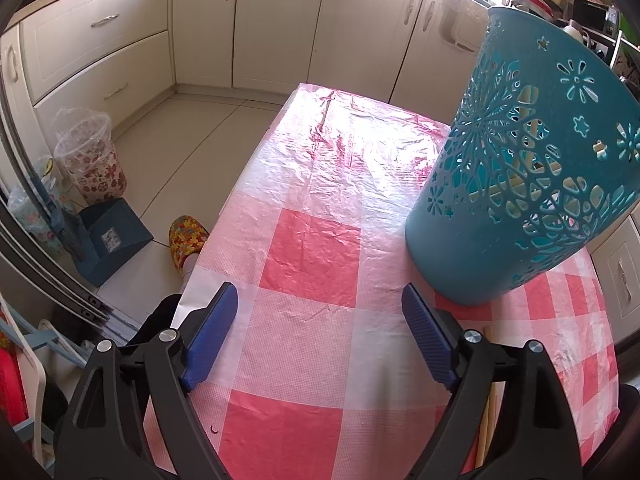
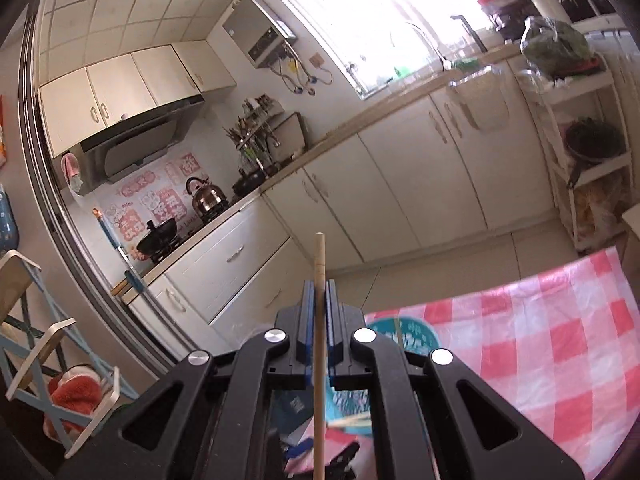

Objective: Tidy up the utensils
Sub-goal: 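Carry the chopstick with the right tool into the basket and open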

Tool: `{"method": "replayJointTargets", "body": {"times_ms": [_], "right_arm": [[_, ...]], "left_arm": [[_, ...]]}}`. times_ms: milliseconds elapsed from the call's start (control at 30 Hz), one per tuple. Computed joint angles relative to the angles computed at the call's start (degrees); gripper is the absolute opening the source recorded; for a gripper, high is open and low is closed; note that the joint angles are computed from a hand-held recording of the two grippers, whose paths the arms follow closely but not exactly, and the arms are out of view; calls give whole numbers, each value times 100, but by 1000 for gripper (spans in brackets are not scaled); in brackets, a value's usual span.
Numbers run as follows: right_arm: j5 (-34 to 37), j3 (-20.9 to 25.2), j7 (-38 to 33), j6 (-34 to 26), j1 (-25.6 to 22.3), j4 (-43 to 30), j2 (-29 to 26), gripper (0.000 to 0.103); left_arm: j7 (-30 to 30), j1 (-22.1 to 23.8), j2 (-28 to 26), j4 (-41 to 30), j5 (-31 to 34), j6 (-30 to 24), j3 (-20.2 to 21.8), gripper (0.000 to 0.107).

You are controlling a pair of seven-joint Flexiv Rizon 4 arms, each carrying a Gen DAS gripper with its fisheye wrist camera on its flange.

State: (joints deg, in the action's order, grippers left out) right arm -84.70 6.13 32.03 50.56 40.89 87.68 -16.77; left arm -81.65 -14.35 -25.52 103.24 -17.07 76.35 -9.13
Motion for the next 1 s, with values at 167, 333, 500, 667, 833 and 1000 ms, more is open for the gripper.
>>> {"method": "replayJointTargets", "body": {"times_ms": [167, 333, 500, 667, 833, 1000], "right_arm": [[117, -276, -372, -802, 186, -551, -477, 6], [367, -403, -482, -1114, 293, -599, -693, 6], [461, -411, -721, -1394, 417, -534, -761, 6], [634, -382, -1068, -1320, 467, -545, -828, 6], [1014, -288, -1504, -1146, 487, -474, -845, 7], [1068, -250, -1575, -1372, 623, -209, -596, 15]], "left_arm": [[118, 104, 1, 44, -135, 44, -133, 81], [231, 174, -8, 83, -299, 102, -234, 82], [256, 158, -6, 94, -330, 113, -215, 82], [285, 162, 5, 111, -357, 118, -220, 82], [290, 155, 21, 122, -352, 111, -198, 82], [251, 119, 33, 115, -296, 90, -133, 82]]}}
